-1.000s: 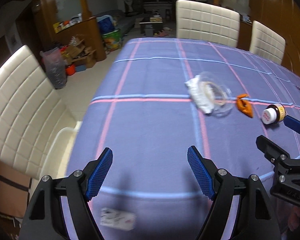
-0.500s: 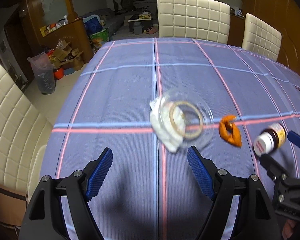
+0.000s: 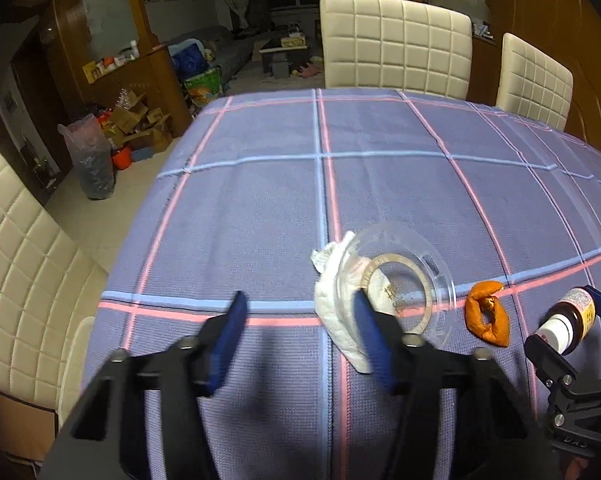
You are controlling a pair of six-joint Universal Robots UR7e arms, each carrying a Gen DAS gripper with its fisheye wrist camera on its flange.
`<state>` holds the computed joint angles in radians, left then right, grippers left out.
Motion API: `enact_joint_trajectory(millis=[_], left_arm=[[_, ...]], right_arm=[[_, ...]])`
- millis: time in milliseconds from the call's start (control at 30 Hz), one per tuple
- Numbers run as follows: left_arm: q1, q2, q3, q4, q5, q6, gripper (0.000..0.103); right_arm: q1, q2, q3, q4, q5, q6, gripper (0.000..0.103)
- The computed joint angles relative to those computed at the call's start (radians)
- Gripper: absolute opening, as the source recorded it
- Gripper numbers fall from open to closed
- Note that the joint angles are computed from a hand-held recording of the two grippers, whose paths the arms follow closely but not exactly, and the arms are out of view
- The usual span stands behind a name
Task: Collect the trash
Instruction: 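Grasp the clear plastic lid with left tool while right tool grasps the brown medicine bottle, then carry the clear lid and medicine bottle toward the bin with both tools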
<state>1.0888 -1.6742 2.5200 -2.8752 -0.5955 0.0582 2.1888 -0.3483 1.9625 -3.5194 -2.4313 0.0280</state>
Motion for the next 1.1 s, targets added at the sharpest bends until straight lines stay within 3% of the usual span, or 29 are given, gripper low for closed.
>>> enact_joint_trajectory(millis=[100,167,267,500,733,1100], left_arm=[[0.004,0.004,0.002,-0.005,-0.012,0.009,0.035],[0.004,0.003,0.006,-0.017,-0.023,0.019,0.021],[0.001,-0.007,0.009,-0.002,-0.034,0.008,0.006],[-0.056,-0.073,0.056,-0.007,-0.008,0.028,0.005],[-0.103,-0.193,0.087,0.099,0.015,-0.020,0.005],[-0.171,-0.483,0.119,0.417,0.073,-0.139,0.005]], right_arm=[[-0.007,-0.001,-0.002,0.018,0.004,0.009,0.087],[-0.009,-0.001,-0.004,0.036,0.004,0.018,0.072],[-0.009,0.004,0.000,0.018,0.002,0.019,0.071],[0.017,0.020,-0.004,-0.033,-0.034,-0.015,0.070],[0.063,0.019,0.009,-0.038,-0.044,-0.004,0.071],[0.167,0.028,-0.011,0.049,-0.047,0.039,0.070]])
